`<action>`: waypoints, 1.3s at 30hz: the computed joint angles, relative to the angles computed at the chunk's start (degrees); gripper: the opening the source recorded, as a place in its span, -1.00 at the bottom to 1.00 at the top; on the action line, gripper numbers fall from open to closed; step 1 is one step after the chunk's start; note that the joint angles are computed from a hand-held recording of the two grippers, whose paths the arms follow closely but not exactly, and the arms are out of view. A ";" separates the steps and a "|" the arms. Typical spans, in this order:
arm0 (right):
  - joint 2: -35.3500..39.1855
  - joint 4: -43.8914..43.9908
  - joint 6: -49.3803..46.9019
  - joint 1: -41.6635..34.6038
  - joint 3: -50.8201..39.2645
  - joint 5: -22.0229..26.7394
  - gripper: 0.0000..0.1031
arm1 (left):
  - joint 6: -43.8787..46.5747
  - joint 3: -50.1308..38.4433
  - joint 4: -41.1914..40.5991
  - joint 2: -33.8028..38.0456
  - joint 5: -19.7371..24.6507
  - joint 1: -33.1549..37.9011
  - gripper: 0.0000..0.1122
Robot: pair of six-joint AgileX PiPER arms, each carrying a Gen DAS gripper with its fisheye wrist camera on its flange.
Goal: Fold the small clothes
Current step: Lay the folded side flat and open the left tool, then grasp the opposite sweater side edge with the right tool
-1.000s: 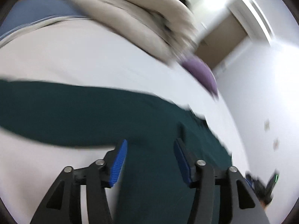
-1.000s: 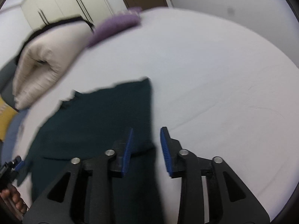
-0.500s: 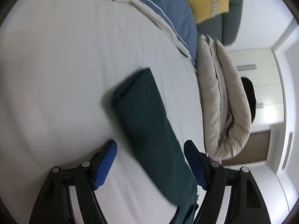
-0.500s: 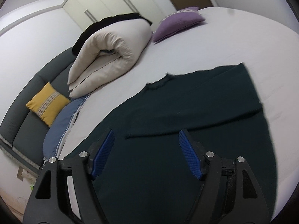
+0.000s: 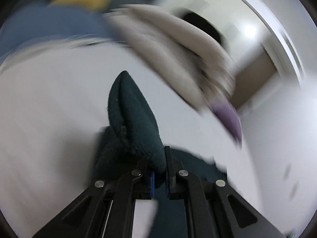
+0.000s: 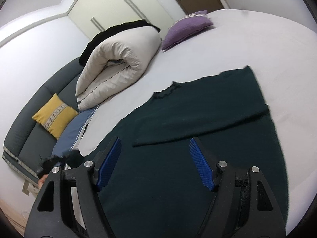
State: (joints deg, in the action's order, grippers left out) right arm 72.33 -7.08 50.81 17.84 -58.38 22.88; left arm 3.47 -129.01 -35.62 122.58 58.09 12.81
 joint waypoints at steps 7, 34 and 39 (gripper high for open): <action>-8.14 7.51 -5.59 -7.11 10.24 -1.22 0.36 | 1.68 7.92 27.99 -1.13 -6.96 -31.95 -0.47; 41.64 15.92 -20.25 0.36 -38.28 18.48 -0.87 | 14.86 28.30 -1.94 -12.34 -7.94 -4.26 0.47; 37.61 3.61 -20.08 3.68 -43.93 21.20 -0.88 | 11.22 22.60 -0.19 -9.01 -7.90 -3.72 0.42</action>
